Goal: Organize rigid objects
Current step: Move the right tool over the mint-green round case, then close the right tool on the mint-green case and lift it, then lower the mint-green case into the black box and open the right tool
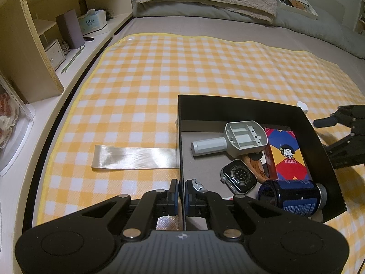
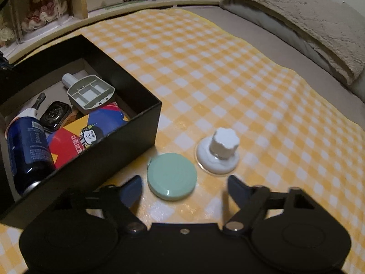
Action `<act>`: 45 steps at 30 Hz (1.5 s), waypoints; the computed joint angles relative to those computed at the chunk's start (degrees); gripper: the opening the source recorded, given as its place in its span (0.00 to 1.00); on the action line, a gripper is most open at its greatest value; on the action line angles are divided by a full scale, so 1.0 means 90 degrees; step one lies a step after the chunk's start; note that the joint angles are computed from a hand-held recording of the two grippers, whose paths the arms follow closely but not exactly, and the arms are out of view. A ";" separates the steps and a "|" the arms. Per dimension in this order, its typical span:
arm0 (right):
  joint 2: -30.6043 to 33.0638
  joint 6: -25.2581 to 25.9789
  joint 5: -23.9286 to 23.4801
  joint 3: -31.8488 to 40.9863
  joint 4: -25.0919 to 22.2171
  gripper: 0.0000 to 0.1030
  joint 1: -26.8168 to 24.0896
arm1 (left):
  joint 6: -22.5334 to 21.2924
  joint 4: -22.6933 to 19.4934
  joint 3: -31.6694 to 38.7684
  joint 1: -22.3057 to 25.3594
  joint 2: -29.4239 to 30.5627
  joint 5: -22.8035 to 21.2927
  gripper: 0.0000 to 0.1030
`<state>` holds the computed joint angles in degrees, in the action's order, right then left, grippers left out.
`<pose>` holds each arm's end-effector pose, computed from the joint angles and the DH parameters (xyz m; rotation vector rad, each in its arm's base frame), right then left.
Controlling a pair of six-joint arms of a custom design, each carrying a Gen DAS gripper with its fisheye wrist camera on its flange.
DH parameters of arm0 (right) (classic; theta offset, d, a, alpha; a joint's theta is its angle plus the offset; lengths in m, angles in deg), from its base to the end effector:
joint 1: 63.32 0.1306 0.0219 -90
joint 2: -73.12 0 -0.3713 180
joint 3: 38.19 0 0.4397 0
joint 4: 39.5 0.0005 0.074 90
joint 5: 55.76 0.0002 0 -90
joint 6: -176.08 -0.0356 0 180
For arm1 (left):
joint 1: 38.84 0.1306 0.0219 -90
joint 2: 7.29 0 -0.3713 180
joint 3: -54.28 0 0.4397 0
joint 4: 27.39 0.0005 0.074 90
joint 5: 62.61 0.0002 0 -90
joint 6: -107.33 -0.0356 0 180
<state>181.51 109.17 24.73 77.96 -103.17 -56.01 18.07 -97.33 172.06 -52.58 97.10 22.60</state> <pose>0.6299 0.0862 0.4518 -0.7253 2.4235 0.1019 0.5855 -0.1406 0.5006 0.2571 2.5396 0.0092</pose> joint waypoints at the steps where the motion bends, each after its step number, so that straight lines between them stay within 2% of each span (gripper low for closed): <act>1: 0.0039 -0.0031 0.0012 0.0038 -0.0020 0.67 0.0016 | 0.0000 -0.0004 0.0009 0.0007 0.0005 0.0015 0.05; 4: 0.0188 -0.0245 -0.0079 0.0191 -0.0048 0.65 0.0029 | -0.0021 -0.0018 0.0035 0.0036 0.0025 0.0052 0.06; 8: 0.0265 -0.0255 -0.0190 0.0268 -0.0123 0.62 0.0007 | -0.0029 -0.0029 0.0048 0.0052 0.0032 0.0094 0.06; 11: 0.0274 -0.0299 -0.0406 0.0293 -0.0222 0.49 -0.0028 | -0.0031 -0.0043 0.0063 0.0049 0.0041 0.0092 0.06; 20: 0.0182 -0.0218 -0.0439 0.0314 -0.0287 0.49 -0.0025 | -0.0036 -0.0043 0.0066 0.0047 0.0044 0.0062 0.06; 24: 0.0067 -0.0668 -0.0445 0.0382 -0.0104 0.49 -0.0102 | -0.0055 -0.0061 0.0091 0.0026 0.0063 0.0003 0.06; 31: -0.0017 -0.1789 -0.0606 0.0645 0.0362 0.49 -0.0120 | -0.0103 -0.0069 0.0107 -0.0001 0.0074 -0.0071 0.06; 35: 0.0016 -0.2063 -0.0813 0.0819 0.0491 0.49 0.0041 | -0.0229 -0.0122 0.0095 0.0017 0.0050 -0.0006 0.06; 45: 0.0385 -0.2786 -0.1547 0.1249 -0.0045 0.49 0.0666 | -0.0439 -0.0192 -0.0087 -0.0009 -0.0137 0.0130 0.11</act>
<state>184.97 84.09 10.80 89.20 -103.58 -50.01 14.12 -99.06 171.28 -52.67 95.87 23.77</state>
